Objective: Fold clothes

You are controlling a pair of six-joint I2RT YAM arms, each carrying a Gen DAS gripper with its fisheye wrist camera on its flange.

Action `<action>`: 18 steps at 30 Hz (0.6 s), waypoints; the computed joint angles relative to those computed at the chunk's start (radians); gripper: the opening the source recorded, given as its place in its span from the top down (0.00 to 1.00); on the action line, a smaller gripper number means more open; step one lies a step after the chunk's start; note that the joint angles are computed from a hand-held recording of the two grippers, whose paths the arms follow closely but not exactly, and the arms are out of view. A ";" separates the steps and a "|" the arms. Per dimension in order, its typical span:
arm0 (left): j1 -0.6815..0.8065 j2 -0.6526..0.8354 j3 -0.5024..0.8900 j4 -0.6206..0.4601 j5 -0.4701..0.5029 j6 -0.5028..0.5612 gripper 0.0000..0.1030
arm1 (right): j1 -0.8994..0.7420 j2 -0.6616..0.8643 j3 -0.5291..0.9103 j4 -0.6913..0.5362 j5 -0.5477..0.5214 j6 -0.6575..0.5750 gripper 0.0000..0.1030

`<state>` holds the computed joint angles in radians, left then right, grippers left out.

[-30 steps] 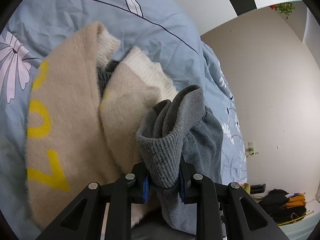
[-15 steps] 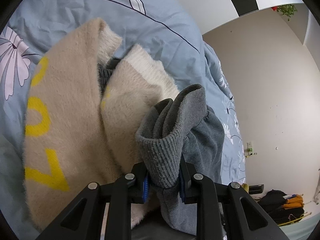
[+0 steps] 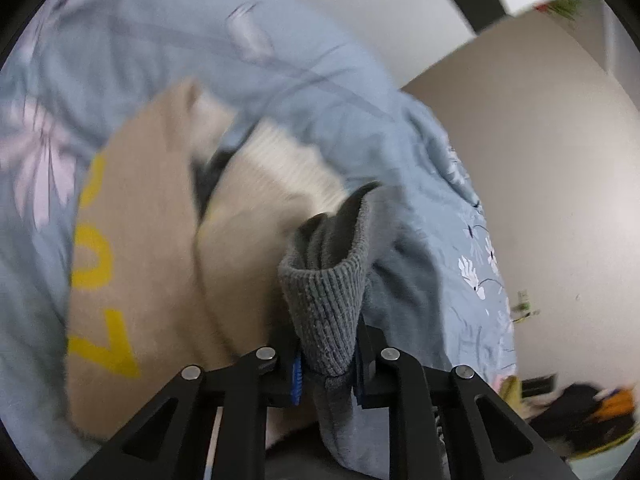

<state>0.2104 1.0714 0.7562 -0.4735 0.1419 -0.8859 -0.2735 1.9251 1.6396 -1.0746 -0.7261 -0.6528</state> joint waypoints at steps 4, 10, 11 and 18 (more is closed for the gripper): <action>-0.188 0.014 0.181 -0.099 -0.168 0.026 0.82 | -0.089 0.056 0.067 -0.067 -0.019 -0.010 0.77; -0.554 0.252 0.569 -0.203 -0.402 0.079 0.82 | -0.195 0.149 0.201 -0.183 -0.069 -0.025 0.77; -0.600 0.308 0.639 -0.217 -0.424 0.094 0.82 | -0.209 0.165 0.224 -0.203 -0.077 -0.032 0.77; -0.842 0.751 1.041 -0.296 -0.461 0.145 0.82 | -0.287 0.260 0.319 -0.292 -0.114 -0.071 0.77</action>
<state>-0.6318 1.8220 1.7973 -0.7697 -0.3195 -0.7413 -0.5601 2.1850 1.9582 -1.3669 -0.8397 -0.7234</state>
